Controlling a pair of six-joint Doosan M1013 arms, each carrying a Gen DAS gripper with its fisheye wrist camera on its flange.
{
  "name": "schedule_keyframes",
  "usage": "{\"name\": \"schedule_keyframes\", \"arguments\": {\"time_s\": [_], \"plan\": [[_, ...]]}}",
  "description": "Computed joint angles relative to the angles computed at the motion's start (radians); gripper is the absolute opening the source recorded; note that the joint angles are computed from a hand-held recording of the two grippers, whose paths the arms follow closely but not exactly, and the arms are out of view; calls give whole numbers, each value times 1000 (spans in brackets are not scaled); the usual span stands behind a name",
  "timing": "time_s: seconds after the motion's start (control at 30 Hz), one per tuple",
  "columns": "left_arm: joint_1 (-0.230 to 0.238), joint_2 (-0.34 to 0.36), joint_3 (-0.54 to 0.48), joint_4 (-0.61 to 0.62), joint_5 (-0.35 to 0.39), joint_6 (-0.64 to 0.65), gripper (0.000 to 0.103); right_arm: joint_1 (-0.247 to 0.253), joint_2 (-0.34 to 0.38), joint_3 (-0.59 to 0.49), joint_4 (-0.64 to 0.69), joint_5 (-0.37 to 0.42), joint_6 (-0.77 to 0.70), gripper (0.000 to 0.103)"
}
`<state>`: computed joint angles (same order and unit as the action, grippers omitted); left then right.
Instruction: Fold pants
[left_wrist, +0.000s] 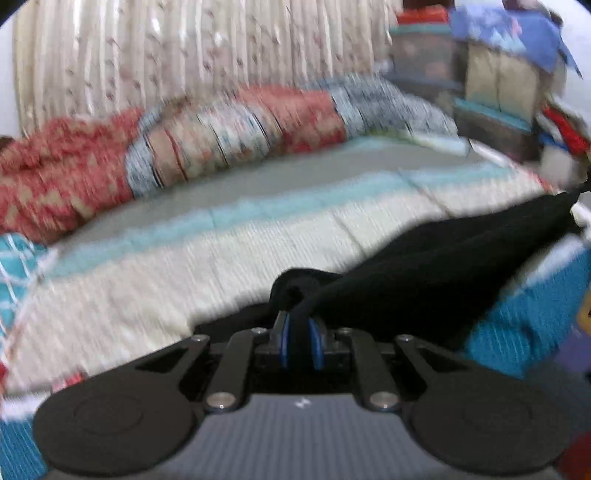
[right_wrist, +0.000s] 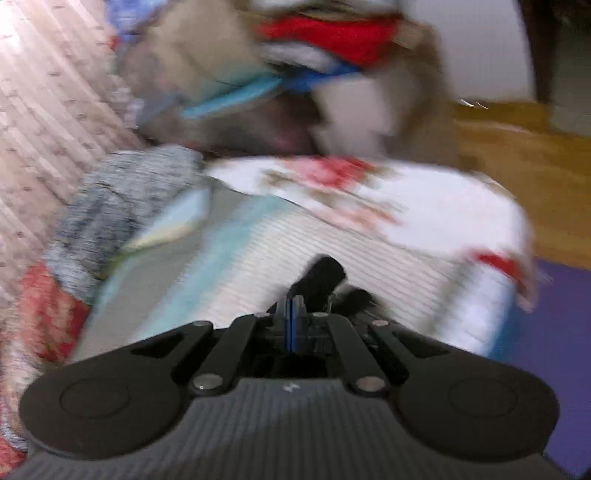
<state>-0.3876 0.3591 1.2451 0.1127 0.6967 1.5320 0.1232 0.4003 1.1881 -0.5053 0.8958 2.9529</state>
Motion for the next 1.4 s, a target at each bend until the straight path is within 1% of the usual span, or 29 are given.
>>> {"name": "schedule_keyframes", "arguments": {"time_s": [0.1,0.13,0.17,0.2,0.27,0.3,0.33,0.37,0.4,0.47,0.53,0.57,0.6,0.67,0.73,0.77,0.83,0.93,0.97,1.0,1.03,1.07,1.1,1.2,1.23,1.3,1.33,1.37,1.4], "plan": [[-14,-4,38,-20,29,56,15,-7,-33,117,23,18,144,3],[-21,0,42,8,50,40,15,3,-25,120,-9,71,174,9],[-23,9,38,34,82,16,17,11,-16,119,-24,119,171,9],[-20,14,34,34,103,5,17,14,-17,128,-31,118,172,9],[-6,9,31,-22,120,-2,20,24,-31,146,-57,92,209,21],[2,-2,37,-55,112,1,25,34,-36,146,-88,85,233,30],[7,-17,49,-74,93,4,31,39,-47,155,-118,66,234,32],[13,-39,72,-85,61,-1,50,47,-53,157,-148,52,221,32],[18,-59,94,-92,27,-9,58,53,-63,162,-173,29,184,32],[42,-91,125,-134,-26,-30,58,66,-76,166,-201,-19,123,37],[69,-104,136,-161,-51,-92,62,83,-86,173,-186,-99,50,48],[82,-105,137,-158,-57,-143,70,86,-88,178,-152,-145,-4,48],[95,-99,133,-155,-55,-193,81,96,-81,168,-88,-184,-91,48],[119,-76,112,-159,-39,-272,86,115,-57,139,60,-232,-281,48],[149,-40,84,-236,-19,-308,92,142,-20,93,213,-245,-480,48],[169,-16,66,-323,-7,-314,99,155,-1,68,291,-242,-575,48],[202,21,51,-522,-4,-279,103,183,44,9,463,-226,-766,48],[205,54,56,-713,-10,-208,101,225,116,-90,651,-169,-963,48],[191,67,45,-700,-6,-211,78,239,145,-130,704,-136,-1014,48],[173,84,15,-634,21,-210,49,251,173,-170,748,-100,-1052,48],[148,90,-2,-516,21,-233,40,262,200,-208,779,-60,-1080,48],[122,81,-2,-409,-13,-226,33,272,230,-252,800,-14,-1101,48],[107,63,14,-354,-67,-220,29,284,264,-306,814,37,-1123,48],[74,-31,126,-127,-348,-245,28,307,314,-393,862,77,-1193,48],[73,-49,148,-78,-396,-253,28,314,317,-398,888,67,-1228,49],[75,-59,161,23,-397,-322,28,326,321,-399,893,17,-1254,49],[79,-54,164,67,-366,-363,29,332,335,-425,870,32,-1239,50],[84,-41,158,73,-312,-383,30,336,357,-465,844,68,-1216,51],[92,-19,140,54,-237,-389,38,334,368,-481,824,112,-1199,51]]}}
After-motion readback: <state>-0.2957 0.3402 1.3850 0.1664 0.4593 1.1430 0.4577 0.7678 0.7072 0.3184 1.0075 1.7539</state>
